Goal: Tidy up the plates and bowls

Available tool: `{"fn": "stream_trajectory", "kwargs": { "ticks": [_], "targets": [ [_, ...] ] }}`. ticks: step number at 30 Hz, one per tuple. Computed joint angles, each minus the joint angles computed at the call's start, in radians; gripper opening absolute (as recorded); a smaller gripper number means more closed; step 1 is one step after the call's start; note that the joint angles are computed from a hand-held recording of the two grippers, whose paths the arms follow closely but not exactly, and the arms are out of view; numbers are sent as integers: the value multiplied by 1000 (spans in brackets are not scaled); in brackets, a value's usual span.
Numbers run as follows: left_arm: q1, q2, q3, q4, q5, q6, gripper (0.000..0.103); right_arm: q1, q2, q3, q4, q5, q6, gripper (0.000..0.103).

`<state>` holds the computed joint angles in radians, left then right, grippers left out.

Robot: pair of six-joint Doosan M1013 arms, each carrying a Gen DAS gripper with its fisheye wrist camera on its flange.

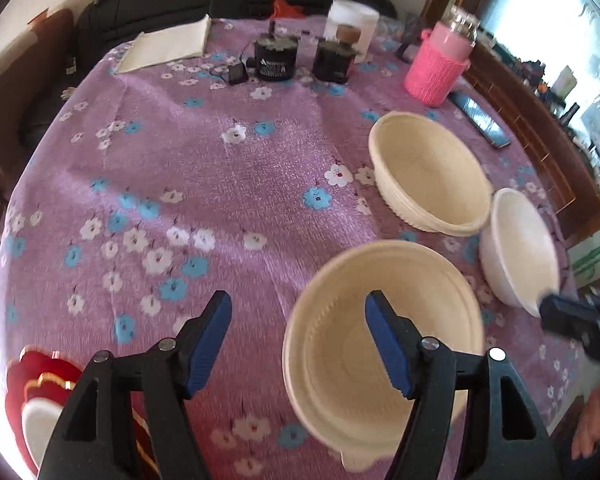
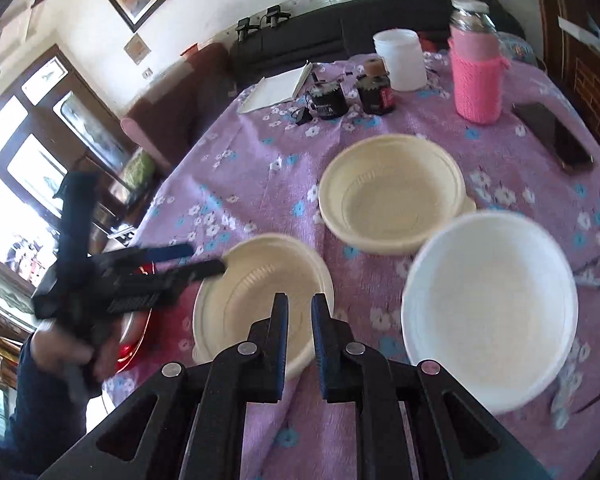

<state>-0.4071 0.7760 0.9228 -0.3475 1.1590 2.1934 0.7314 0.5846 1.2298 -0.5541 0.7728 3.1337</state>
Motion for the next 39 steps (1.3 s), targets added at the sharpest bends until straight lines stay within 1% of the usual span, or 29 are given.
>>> {"fn": "stream_trajectory", "kwargs": {
  "ticks": [1, 3, 5, 6, 7, 9, 11, 13, 16, 17, 18, 20, 22, 25, 26, 28, 30, 32, 33, 34, 37, 38, 39],
  "targets": [
    [-7, 15, -22, 17, 20, 1, 68, 6, -6, 17, -5, -10, 17, 13],
    [-12, 35, -47, 14, 34, -8, 67, 17, -12, 45, -2, -34, 47, 13],
    [-10, 54, -70, -18, 85, 7, 32, 27, -20, 76, 8, -80, 67, 13],
    [-10, 55, -68, -21, 98, 9, 22, 32, -26, 93, 3, -104, 92, 13],
    [-11, 45, -47, -20, 81, 3, 16, 36, -28, 106, 2, -126, 108, 13],
    [-7, 16, 7, -18, 42, -5, 13, 43, -24, 117, 1, -158, 129, 14],
    [-1, -12, 53, -21, 16, -17, 13, 44, -16, 120, 18, -192, 135, 14],
    [11, -50, 119, -36, -32, -24, 14, 43, -7, 118, 13, -213, 157, 14],
    [32, -89, 188, -88, -59, -3, 16, 39, 2, 111, -20, -204, 196, 14],
    [38, -95, 200, -110, -48, 6, 16, 39, 2, 111, -39, -197, 221, 14],
    [45, -98, 209, -139, -32, 21, 17, 38, 2, 114, -55, -197, 243, 15],
    [52, -111, 230, -159, -28, 38, 22, 33, -2, 129, -77, -215, 289, 18],
    [60, -121, 247, -183, -25, 55, 33, 35, -9, 146, -124, -229, 363, 23],
    [61, -138, 267, -200, -84, 89, 47, 39, -17, 166, -204, -236, 476, 31],
    [60, -139, 267, -203, -104, 87, 48, 38, -18, 170, -222, -237, 505, 33],
    [57, -126, 249, -212, -107, 76, 49, 37, -19, 176, -251, -247, 548, 34],
    [46, -116, 238, -186, -135, 59, 49, 37, -13, 170, -275, -242, 569, 34],
    [34, -105, 228, -164, -153, 54, 48, 38, -6, 156, -274, -223, 578, 34],
    [32, -102, 227, -173, -158, 67, 41, 36, -2, 149, -261, -212, 573, 34],
    [29, -99, 228, -178, -163, 83, 30, 35, 5, 137, -235, -198, 548, 34],
    [22, -95, 236, -179, -172, 110, 11, 35, 14, 128, -216, -182, 541, 34],
    [22, -100, 246, -180, -181, 120, 11, 34, 16, 129, -214, -185, 545, 33],
    [20, -110, 265, -176, -207, 132, 11, 34, 17, 134, -229, -190, 568, 29]
  ]
}}
